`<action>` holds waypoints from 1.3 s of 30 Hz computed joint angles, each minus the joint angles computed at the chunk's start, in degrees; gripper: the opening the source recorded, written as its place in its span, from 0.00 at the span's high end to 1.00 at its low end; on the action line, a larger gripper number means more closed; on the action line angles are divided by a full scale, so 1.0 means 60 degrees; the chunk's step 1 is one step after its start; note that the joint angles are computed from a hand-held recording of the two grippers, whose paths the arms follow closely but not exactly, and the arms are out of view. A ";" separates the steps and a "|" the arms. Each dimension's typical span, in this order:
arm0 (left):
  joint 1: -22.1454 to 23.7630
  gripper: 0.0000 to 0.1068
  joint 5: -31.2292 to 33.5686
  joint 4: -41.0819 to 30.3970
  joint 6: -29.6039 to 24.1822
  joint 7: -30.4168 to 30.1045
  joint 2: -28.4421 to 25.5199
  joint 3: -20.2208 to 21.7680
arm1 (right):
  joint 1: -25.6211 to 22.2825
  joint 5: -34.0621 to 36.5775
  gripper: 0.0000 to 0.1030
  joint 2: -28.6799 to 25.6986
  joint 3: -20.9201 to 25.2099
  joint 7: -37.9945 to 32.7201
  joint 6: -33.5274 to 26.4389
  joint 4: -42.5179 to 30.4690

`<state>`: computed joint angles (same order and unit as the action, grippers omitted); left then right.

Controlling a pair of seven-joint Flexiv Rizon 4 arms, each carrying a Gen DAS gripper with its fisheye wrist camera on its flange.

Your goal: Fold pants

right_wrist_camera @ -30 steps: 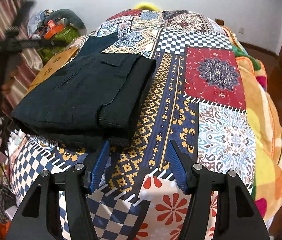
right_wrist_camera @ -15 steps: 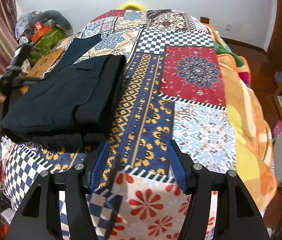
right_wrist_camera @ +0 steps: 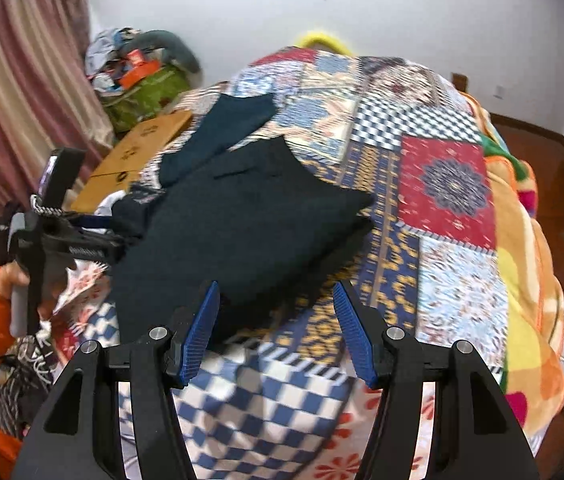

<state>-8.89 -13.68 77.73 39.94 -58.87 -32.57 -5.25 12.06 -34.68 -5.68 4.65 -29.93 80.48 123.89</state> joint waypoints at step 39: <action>-0.0941 0.04 0.0126 -0.6546 -0.2486 0.0381 -0.3482 -0.0221 | -0.1388 0.1733 0.34 -0.2395 0.0205 -0.2396 -0.0421 -0.2446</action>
